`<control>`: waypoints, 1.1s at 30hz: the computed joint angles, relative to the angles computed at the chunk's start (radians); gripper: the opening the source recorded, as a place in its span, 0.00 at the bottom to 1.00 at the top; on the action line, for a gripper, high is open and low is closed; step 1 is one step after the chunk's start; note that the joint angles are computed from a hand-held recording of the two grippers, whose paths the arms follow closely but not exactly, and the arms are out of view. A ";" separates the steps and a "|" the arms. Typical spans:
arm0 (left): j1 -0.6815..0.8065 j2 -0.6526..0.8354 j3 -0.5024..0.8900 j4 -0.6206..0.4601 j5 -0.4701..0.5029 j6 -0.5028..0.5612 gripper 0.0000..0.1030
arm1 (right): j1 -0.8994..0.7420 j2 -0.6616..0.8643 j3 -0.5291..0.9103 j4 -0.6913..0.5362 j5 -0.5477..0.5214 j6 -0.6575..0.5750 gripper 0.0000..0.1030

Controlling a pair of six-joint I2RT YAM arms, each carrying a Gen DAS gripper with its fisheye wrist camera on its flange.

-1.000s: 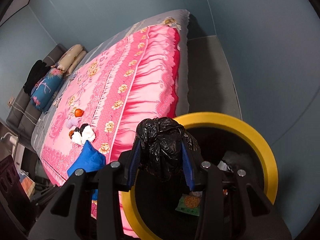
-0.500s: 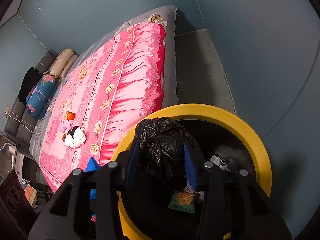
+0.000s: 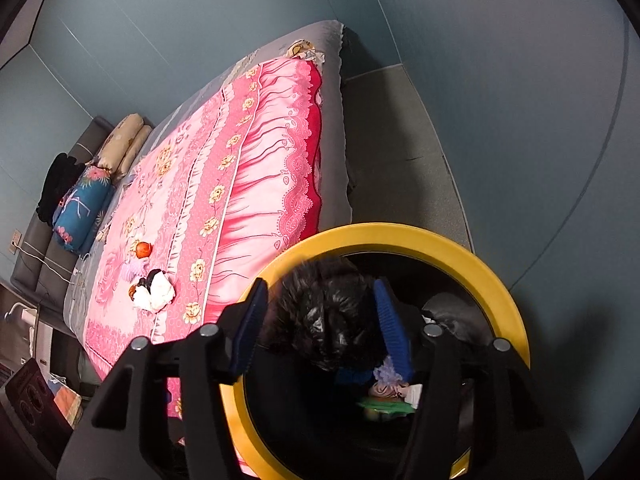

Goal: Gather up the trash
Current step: 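Move both open tools back over the bed toward the remaining trash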

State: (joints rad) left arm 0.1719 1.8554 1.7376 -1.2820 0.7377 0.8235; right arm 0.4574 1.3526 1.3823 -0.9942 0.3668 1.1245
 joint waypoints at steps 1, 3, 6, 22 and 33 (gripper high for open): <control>0.002 0.001 0.003 0.000 0.001 0.000 0.51 | 0.002 0.003 0.007 -0.006 0.005 -0.001 0.55; 0.006 0.003 0.013 -0.004 0.005 0.001 0.51 | 0.004 0.005 0.016 -0.008 0.011 -0.001 0.56; 0.009 0.008 0.026 -0.014 0.012 0.003 0.51 | 0.009 0.006 0.025 -0.017 0.018 -0.001 0.56; 0.084 0.118 0.213 -0.052 0.039 -0.027 0.65 | 0.031 0.101 0.160 -0.011 0.041 -0.087 0.65; 0.150 0.287 0.479 -0.107 0.034 -0.090 0.72 | 0.039 0.270 0.345 0.012 -0.009 -0.177 0.71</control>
State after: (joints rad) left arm 0.3220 2.1422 2.2167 -1.3886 0.7718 0.7333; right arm 0.4962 1.6222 1.7276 -0.9818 0.3579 0.9477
